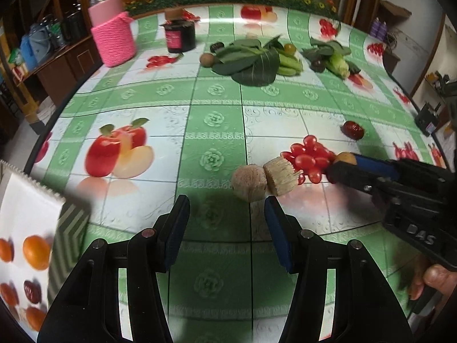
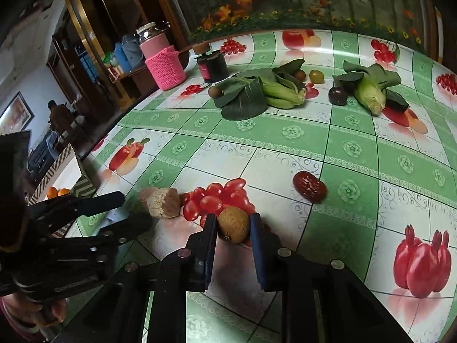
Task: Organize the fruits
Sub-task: 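Grasp a small brown round fruit with the right gripper while the left grasps a tan cake, then carry the brown fruit and cake into the tray and open both grippers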
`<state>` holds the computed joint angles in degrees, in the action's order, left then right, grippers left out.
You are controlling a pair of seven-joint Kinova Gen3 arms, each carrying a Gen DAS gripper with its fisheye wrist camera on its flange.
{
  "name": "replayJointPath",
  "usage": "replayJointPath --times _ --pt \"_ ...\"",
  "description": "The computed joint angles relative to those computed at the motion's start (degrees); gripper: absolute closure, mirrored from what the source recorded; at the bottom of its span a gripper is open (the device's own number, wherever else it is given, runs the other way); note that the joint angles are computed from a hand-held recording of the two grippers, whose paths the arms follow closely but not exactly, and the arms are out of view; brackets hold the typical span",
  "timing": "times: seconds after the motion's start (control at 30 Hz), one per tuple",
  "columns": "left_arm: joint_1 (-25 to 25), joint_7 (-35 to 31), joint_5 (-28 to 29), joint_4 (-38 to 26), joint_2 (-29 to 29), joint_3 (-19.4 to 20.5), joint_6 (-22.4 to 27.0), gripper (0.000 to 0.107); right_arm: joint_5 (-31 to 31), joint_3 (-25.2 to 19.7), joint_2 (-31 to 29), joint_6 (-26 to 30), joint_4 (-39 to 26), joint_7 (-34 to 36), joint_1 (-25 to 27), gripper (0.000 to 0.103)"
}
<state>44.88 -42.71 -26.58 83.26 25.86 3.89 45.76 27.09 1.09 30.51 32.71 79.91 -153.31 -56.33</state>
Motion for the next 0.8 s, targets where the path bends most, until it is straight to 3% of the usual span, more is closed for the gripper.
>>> replayJointPath --times 0.23,0.43,0.63,0.8 --pt "-1.5 -4.2 1.6 -0.9 1.0 0.7 -2.9 0.053 -0.4 -0.3 -0.5 -2.1 1.3 0.9 0.7 0.08" --pt "-0.4 -2.9 1.3 1.0 -0.2 -0.7 -4.2 0.082 -1.6 -1.0 -0.1 -1.8 0.3 2.6 1.0 0.08" --pt "-1.0 0.1 1.8 6.3 -3.7 -0.3 -6.8 0.082 -1.3 -0.5 0.1 1.1 -1.6 2.7 -1.1 0.08" --pt "-0.7 4.2 -0.2 12.0 -8.7 0.2 -8.0 0.082 2.6 1.3 -1.8 -0.5 0.9 -3.7 -5.4 0.08"
